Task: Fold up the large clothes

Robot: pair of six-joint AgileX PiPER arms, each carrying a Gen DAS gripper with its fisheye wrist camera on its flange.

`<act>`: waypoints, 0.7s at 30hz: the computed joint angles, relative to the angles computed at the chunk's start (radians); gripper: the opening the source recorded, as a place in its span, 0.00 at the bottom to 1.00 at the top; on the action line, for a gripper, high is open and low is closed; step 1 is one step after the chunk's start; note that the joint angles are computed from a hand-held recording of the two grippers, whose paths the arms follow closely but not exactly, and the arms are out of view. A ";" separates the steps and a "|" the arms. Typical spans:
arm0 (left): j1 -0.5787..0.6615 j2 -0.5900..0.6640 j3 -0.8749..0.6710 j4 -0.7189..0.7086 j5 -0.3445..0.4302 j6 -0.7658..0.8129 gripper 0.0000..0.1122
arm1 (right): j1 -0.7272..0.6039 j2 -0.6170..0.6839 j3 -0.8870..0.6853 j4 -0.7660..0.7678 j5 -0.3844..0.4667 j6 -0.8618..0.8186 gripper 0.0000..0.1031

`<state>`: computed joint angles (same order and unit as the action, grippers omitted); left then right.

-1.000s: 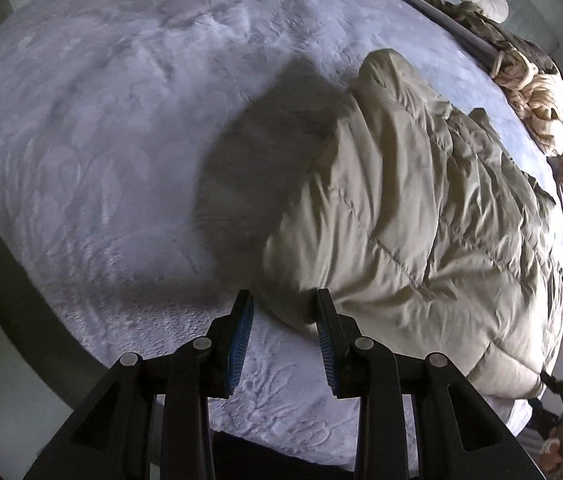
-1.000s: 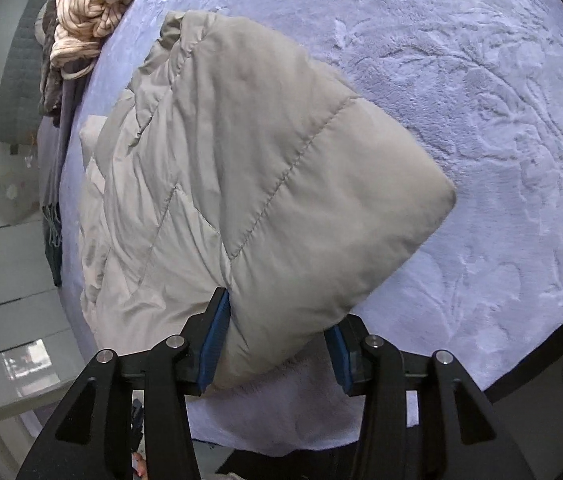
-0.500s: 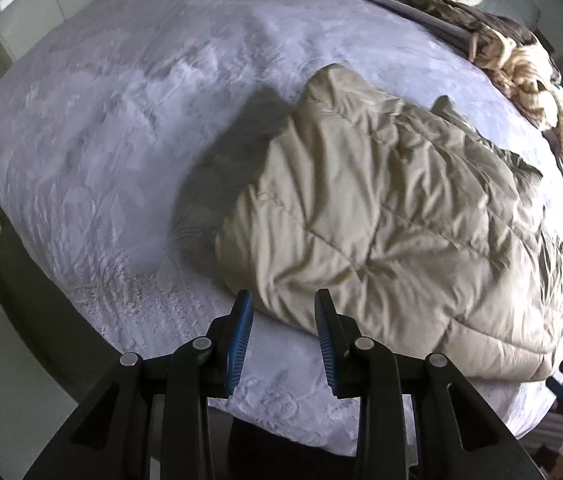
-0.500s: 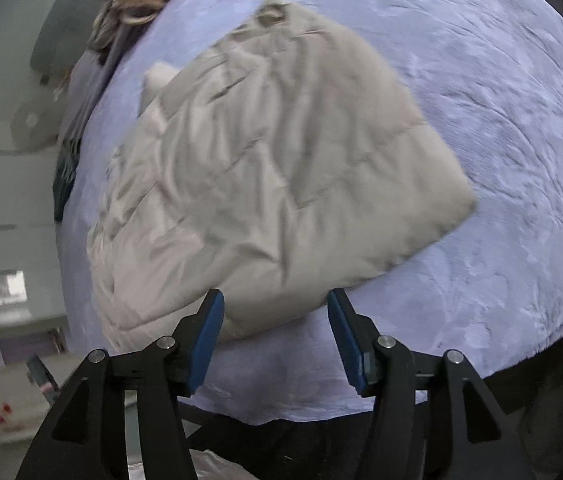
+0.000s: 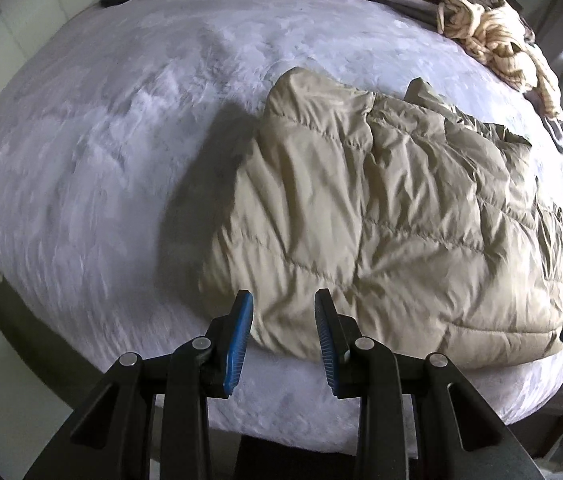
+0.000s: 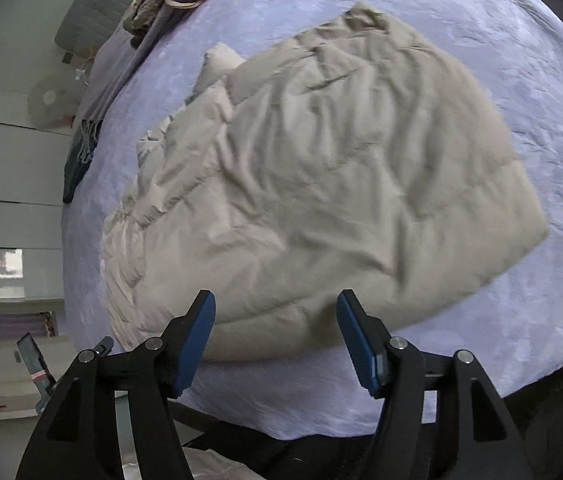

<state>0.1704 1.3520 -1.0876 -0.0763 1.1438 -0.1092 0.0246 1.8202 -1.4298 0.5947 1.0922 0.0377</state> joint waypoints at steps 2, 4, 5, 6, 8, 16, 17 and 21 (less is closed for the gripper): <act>0.033 0.036 -0.034 -0.011 0.001 0.060 0.48 | 0.035 0.017 -0.024 -0.007 -0.009 0.032 0.65; 0.047 0.049 -0.057 0.006 -0.013 0.082 0.91 | 0.078 0.034 -0.053 -0.021 -0.018 0.077 0.65; 0.053 0.051 -0.068 0.011 -0.026 0.103 0.91 | 0.098 0.040 -0.066 -0.032 -0.023 0.101 0.65; 0.060 0.066 -0.084 0.002 -0.024 0.136 0.91 | 0.112 0.045 -0.077 -0.043 -0.025 0.119 0.65; 0.075 0.102 -0.114 -0.017 -0.011 0.183 0.91 | 0.148 0.054 -0.099 -0.071 -0.031 0.168 0.65; 0.100 0.190 -0.168 -0.055 -0.011 0.296 0.91 | 0.238 0.091 -0.165 -0.135 -0.030 0.309 0.65; 0.101 0.196 -0.171 -0.057 -0.013 0.301 0.91 | 0.247 0.096 -0.176 -0.143 -0.029 0.321 0.65; 0.112 0.233 -0.193 -0.074 -0.007 0.337 0.91 | 0.287 0.120 -0.227 -0.179 -0.023 0.370 0.73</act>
<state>0.2823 1.5845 -1.2802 -0.1502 1.1366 0.2275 0.3117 1.9401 -1.6568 0.4154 1.0696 0.4079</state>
